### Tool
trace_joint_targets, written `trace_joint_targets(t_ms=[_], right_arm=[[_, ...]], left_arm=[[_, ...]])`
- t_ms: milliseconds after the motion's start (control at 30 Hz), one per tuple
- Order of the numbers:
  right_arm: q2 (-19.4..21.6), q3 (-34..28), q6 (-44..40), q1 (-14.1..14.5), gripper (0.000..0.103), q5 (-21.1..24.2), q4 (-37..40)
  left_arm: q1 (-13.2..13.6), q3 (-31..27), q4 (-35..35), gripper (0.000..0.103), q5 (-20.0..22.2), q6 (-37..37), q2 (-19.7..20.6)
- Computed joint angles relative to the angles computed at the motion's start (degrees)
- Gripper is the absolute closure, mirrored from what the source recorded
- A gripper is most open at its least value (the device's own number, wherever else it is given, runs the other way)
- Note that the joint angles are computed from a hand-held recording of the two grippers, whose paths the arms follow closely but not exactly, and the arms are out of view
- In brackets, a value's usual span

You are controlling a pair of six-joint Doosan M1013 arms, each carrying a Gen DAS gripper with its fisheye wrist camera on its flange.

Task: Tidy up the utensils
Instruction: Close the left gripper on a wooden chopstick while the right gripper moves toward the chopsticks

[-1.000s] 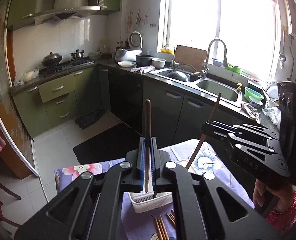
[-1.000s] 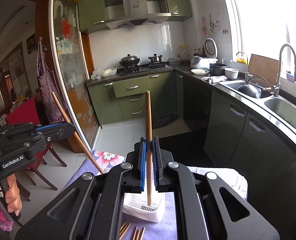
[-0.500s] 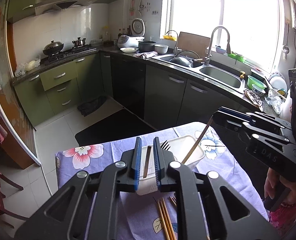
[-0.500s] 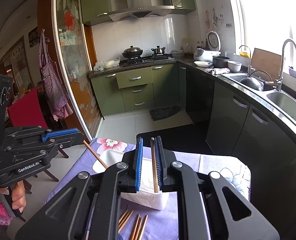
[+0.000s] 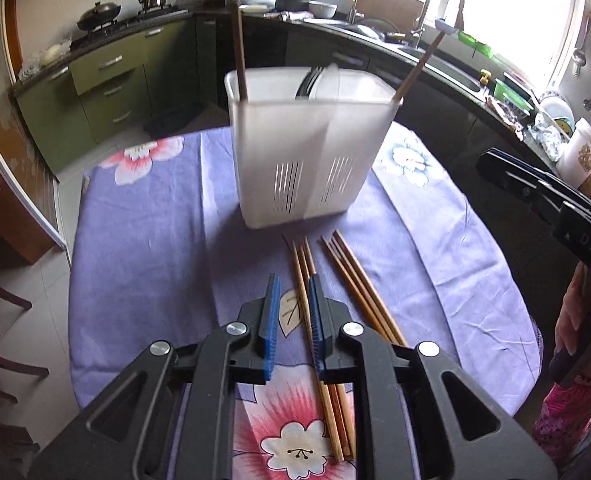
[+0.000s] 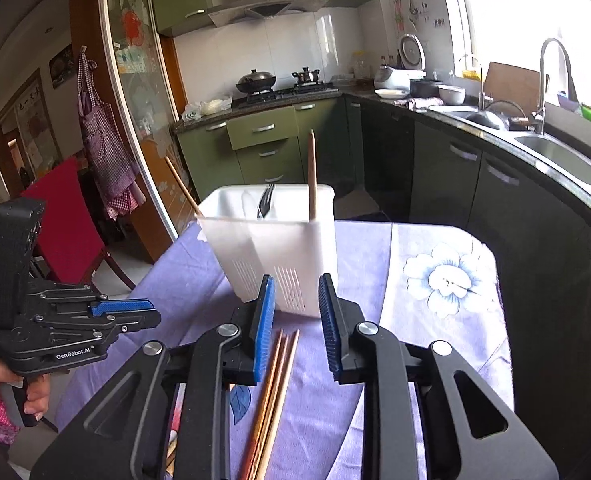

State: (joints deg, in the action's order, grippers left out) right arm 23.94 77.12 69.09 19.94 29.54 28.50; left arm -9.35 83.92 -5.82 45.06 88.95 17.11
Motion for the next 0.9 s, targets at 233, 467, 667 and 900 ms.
trace_joint_targets(t_ms=[233, 467, 667, 900], right_arm=[[1.23, 1.33, 1.84, -0.64, 0.080, 1.16, -0.87], [2.20, 0.46, 2.80, -1.30, 0.080, 2.18, -0.88], [2.71, -0.25, 3.54, -1.34, 0.080, 3.10, -1.37], [3.50, -1.09, 3.93, -0.98, 0.080, 4.46, -1.99]], left_arm=[[-0.35, -1.79, -0.89, 0.089, 5.56, -1.64, 4.57], [-0.91, -2.95, 0.39, 0.089, 6.59, -2.93, 6.24], [-1.10, -3.85, 0.42, 0.089, 7.78, -2.85, 7.25], [-1.70, -4.76, 3.22, 0.089, 9.37, -4.39, 8.14]])
